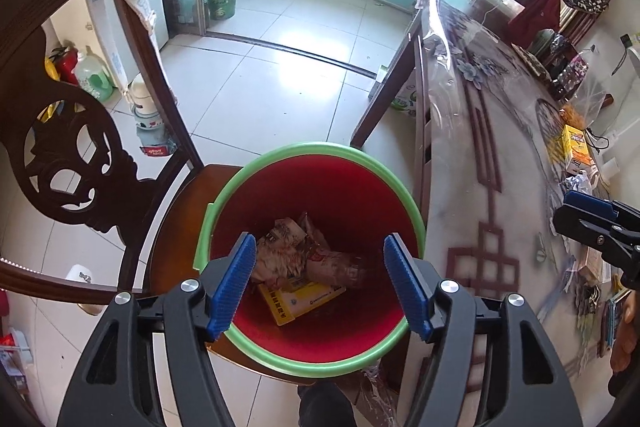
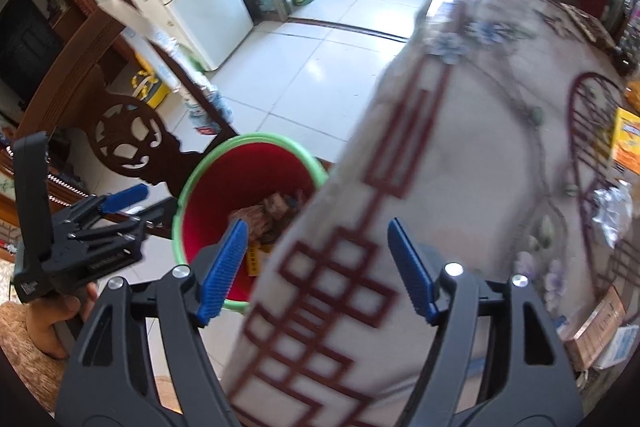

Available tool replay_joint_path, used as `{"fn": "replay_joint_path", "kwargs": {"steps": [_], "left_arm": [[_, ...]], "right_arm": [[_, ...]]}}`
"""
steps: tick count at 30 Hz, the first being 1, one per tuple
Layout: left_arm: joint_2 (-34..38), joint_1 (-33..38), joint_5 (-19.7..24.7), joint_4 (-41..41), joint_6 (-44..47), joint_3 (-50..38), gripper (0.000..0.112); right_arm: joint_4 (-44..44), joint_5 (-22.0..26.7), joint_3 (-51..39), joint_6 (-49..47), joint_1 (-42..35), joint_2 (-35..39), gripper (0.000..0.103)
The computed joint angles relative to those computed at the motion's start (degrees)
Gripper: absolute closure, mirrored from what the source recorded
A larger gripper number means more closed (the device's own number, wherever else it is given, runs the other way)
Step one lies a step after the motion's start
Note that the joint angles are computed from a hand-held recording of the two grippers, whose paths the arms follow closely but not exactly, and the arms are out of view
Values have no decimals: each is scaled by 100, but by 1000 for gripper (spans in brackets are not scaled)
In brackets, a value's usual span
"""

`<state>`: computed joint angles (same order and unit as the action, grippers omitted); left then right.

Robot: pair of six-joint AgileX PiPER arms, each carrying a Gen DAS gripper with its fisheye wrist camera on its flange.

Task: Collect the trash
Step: 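Grasp the brown cigarette pack with the left gripper while the right grasps the white-blue milk carton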

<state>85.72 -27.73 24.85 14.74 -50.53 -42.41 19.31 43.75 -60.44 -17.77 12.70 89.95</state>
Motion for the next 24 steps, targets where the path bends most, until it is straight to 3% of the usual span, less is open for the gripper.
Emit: {"fn": "replay_joint_path", "kwargs": {"steps": [5, 10, 13, 18, 21, 24], "left_arm": [[97, -184, 62, 109, -36, -231, 46], [339, -410, 65, -63, 167, -563, 46], [592, -644, 95, -324, 417, -864, 46], [1071, -1329, 348, -247, 320, -1644, 46], [1412, -1740, 553, -53, 3, -2184, 46], [1894, -2189, 922, -25, -245, -2987, 46]], "right_arm": [[-343, 43, 246, -190, -1058, -357, 28], [-1449, 242, 292, -815, -2591, -669, 18], [-1900, 741, -17, -1801, -3701, -370, 17], [-2486, 939, -411, -3126, -4889, 132, 17], [-2637, 1105, -826, -3762, -5226, 639, 16], [-2878, 965, -981, -4469, -5308, 998, 16]]}}
